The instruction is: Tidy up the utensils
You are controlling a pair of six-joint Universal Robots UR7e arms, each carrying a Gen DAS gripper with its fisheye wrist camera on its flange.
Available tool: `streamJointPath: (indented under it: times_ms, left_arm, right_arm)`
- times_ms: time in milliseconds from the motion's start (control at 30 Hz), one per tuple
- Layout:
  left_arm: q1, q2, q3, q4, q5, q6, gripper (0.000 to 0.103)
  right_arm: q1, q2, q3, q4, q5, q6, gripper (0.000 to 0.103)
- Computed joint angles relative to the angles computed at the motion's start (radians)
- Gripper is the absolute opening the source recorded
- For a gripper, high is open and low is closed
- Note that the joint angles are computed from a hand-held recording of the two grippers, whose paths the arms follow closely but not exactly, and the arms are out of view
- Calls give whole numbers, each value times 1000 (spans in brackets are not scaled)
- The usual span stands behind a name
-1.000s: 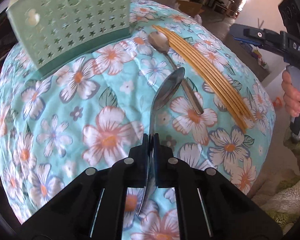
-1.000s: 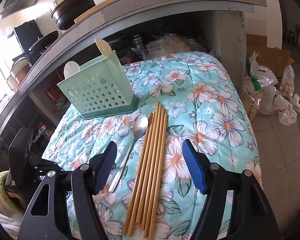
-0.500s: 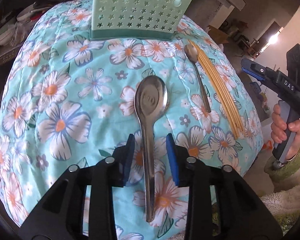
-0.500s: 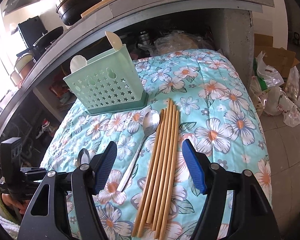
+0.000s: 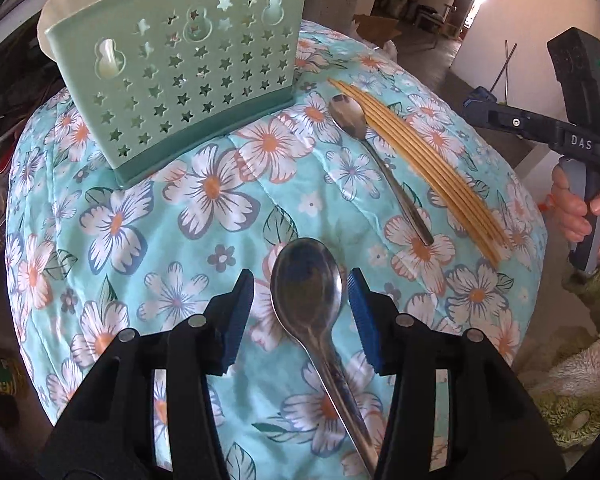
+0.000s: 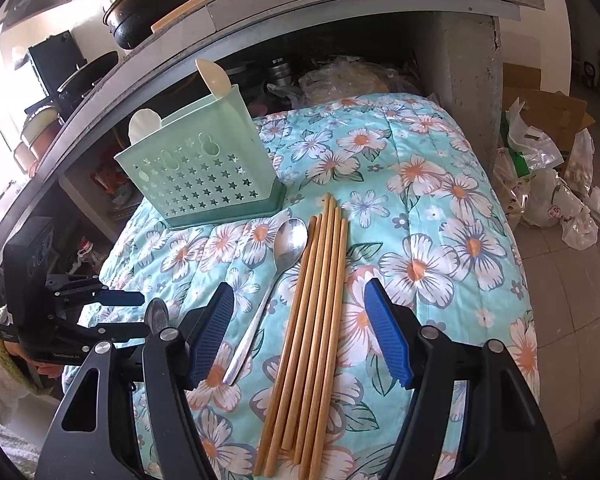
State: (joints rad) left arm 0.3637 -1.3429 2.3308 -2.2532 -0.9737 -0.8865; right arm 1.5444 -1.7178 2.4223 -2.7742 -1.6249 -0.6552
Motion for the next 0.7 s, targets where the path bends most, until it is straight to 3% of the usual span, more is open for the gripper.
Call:
streamJointPath:
  times_ms: [200, 333, 400, 567, 700]
  left_arm:
    - [52, 17, 28, -114, -31, 51, 43]
    - [59, 25, 48, -190, -36, 60, 28]
    - [59, 41, 51, -216, -37, 63, 17]
    - [31, 46, 67, -230, -16, 35, 8]
    - [0, 35, 85, -221, 5, -15, 5]
  right_arm:
    - [2, 20, -10, 0, -2, -5, 66]
    - [13, 48, -28, 4, 11, -25, 63]
    - [23, 70, -40, 5, 16, -39, 57]
    - [47, 167, -97, 29, 12, -44, 38]
    - [62, 253, -144, 12, -1, -54, 29]
